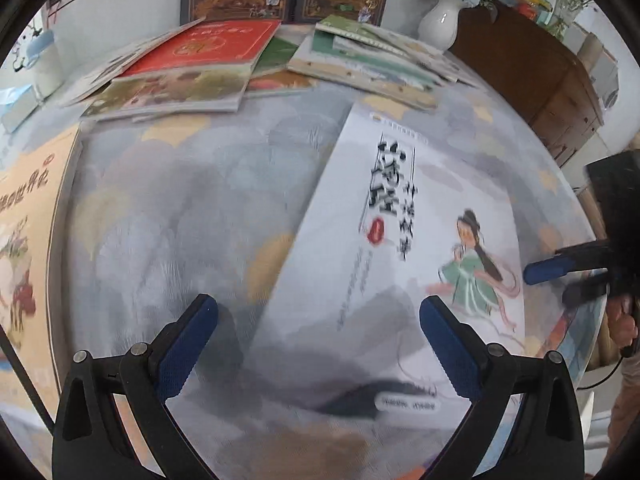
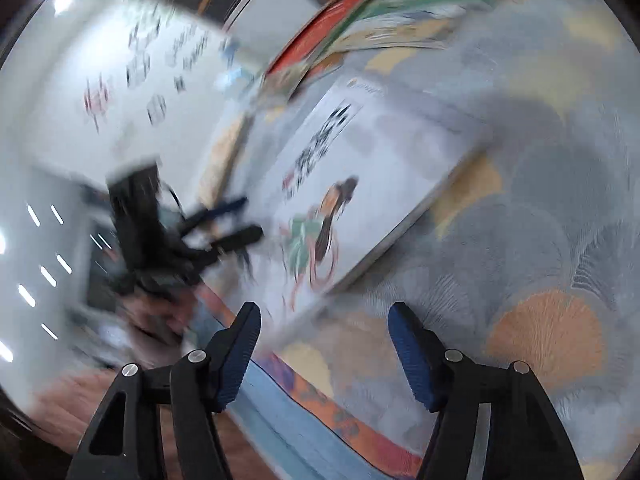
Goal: Organize books
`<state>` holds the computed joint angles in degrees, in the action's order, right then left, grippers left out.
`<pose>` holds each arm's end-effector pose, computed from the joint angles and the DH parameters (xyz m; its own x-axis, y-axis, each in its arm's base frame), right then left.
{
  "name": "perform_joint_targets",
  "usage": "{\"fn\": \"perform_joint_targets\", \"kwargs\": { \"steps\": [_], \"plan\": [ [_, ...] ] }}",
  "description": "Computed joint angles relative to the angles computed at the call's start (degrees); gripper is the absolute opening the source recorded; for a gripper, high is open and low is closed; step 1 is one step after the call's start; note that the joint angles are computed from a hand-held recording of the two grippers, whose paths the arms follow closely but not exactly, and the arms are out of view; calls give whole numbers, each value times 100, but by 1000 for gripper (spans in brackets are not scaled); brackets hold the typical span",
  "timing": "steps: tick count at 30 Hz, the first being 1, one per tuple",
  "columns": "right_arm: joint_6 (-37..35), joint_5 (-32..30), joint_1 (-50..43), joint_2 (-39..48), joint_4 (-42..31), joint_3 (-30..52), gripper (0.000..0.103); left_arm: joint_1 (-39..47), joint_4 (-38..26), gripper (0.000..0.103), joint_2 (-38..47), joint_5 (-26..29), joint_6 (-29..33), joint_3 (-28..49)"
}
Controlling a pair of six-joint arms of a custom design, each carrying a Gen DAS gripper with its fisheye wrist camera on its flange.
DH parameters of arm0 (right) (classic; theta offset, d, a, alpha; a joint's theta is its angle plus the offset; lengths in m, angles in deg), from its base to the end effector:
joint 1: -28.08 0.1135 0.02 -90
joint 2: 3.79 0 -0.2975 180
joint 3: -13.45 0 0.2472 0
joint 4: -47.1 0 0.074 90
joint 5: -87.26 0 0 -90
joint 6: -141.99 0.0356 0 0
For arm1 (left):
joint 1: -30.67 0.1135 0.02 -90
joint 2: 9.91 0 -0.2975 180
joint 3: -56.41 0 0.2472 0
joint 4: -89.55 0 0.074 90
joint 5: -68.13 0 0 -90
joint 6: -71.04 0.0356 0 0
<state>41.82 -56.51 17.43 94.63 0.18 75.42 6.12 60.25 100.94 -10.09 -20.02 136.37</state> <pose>0.2740 -0.0223 0.1665 -0.9640 0.0751 -0.2551 -0.1549 0.6211 0.7683 0.3537 -0.1695 0.1702 -0.7983 0.3448 -0.4938 0.4844 0.8548 -0.1863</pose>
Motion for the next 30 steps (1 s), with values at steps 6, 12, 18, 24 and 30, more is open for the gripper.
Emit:
{"fn": "perform_joint_targets", "kwargs": {
  "steps": [6,12,18,24,30],
  "plan": [
    [-96,-66,-211,-308,75,-358,64,132,-599,100,582,152,545,989],
    [1626,569,472,-631,1377,-544,65,-143,-844,100,661,145,810,1168],
    [1891,2018,1138,-281,1279,548,69,-284,-622,102,237,514,782,538],
    [1729,1219,846,74,841,652,69,48,-554,101,187,1145,572,424],
    [1518,913,790,-419,944,-152,69,53,-675,101,350,967,685,677]
  ]
}}
